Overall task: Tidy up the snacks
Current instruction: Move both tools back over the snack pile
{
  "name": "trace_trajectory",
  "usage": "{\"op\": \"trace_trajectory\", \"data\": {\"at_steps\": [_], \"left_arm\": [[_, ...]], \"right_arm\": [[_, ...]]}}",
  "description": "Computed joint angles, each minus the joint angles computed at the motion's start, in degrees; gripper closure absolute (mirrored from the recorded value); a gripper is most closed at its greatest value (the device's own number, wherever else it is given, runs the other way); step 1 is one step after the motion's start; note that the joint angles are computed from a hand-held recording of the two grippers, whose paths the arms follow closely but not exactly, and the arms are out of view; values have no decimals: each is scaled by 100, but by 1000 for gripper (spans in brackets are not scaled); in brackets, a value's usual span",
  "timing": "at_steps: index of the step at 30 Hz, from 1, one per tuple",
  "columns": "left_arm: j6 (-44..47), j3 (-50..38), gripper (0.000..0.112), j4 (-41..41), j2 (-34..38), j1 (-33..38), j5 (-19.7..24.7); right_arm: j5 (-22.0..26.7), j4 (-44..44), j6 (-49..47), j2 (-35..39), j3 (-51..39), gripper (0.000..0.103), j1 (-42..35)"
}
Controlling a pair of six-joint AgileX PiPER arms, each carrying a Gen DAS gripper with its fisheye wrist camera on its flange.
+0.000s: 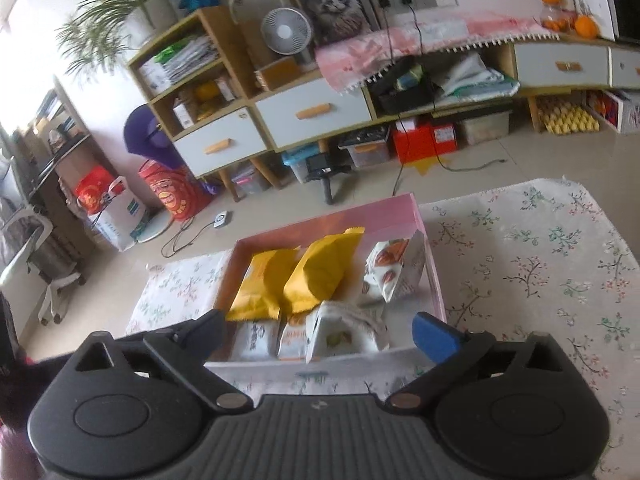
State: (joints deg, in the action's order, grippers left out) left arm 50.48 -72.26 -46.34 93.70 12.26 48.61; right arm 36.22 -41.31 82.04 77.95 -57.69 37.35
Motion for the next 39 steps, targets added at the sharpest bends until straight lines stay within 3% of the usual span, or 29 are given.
{"op": "trace_trajectory", "data": {"at_steps": [6,13,18,24,31,39], "left_arm": [[613,610,15,78,-599,289,88],[1464,1340,13,-189,-989,750,115],[2336,1780,13,-550,-1147,1043,-103],[3231,2045,13,-831,-1007,1575,85],[4672,2361,14,-1423,-751,2155,780],[5101,2471,24,-1161,-772,2162,1126]], "right_arm": [[642,-897,875,-174,282,12,779],[1076,-2039,2294,-279,853,12,1591],[1160,-2351,2500,-337,1139,12,1890],[1339,-2470,2763,-132,1464,12,2251],[1256,-2247,2930,138,1666,12,2500],[1291,-2048,2733,409,1535,13,2749]]}}
